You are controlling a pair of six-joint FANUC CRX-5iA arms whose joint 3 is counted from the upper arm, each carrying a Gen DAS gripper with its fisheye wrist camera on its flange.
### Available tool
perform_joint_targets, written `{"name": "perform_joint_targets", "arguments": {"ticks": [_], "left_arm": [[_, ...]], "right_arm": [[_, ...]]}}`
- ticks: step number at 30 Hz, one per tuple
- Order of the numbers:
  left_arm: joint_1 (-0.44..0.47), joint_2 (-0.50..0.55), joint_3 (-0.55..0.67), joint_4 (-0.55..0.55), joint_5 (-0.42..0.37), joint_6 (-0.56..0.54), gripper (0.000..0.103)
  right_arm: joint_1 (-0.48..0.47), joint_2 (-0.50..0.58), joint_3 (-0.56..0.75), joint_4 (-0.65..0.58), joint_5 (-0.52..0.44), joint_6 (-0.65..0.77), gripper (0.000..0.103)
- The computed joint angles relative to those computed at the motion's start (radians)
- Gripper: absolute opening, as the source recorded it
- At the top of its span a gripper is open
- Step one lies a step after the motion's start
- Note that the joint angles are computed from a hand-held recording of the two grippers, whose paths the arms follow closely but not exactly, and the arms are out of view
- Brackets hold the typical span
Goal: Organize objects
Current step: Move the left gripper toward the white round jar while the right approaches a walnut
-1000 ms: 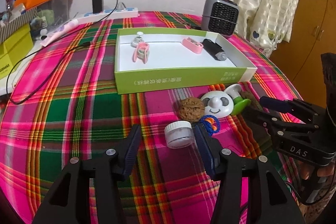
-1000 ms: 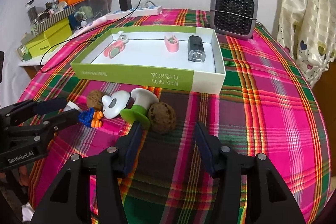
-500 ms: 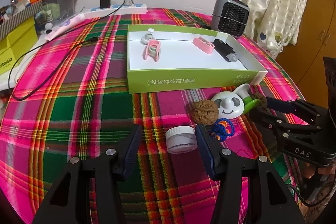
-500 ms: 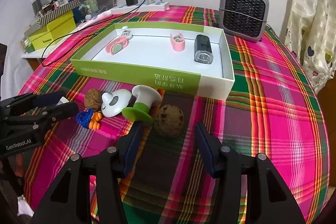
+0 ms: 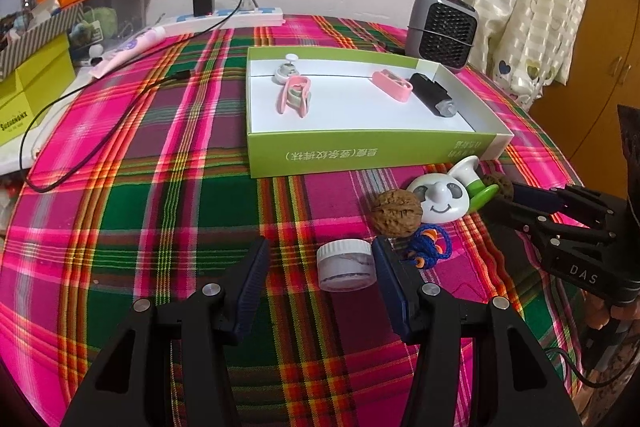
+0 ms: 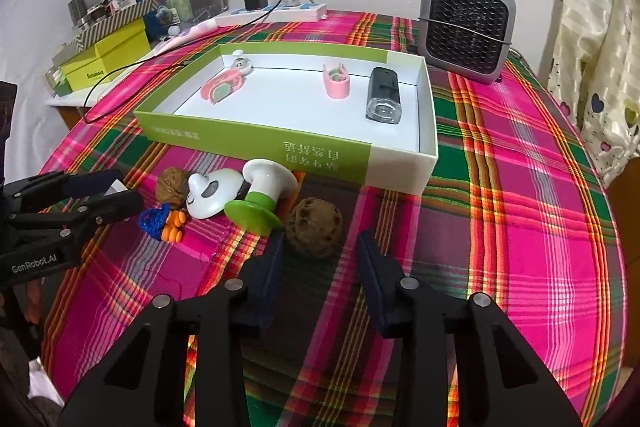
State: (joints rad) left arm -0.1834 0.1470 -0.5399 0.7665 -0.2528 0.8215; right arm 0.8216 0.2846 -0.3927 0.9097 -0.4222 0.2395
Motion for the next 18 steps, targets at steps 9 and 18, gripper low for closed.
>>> {"name": "perform_joint_targets", "arguments": {"ticks": [9, 18], "left_arm": [[0.005, -0.002, 0.01, -0.062, -0.005, 0.049, 0.052], [0.012, 0.0, 0.025, -0.124, -0.012, 0.098, 0.052]], "right_arm": [[0.013, 0.027, 0.042, -0.031, -0.056, 0.051, 0.035], [0.005, 0.038, 0.063, -0.063, -0.057, 0.08, 0.038]]}}
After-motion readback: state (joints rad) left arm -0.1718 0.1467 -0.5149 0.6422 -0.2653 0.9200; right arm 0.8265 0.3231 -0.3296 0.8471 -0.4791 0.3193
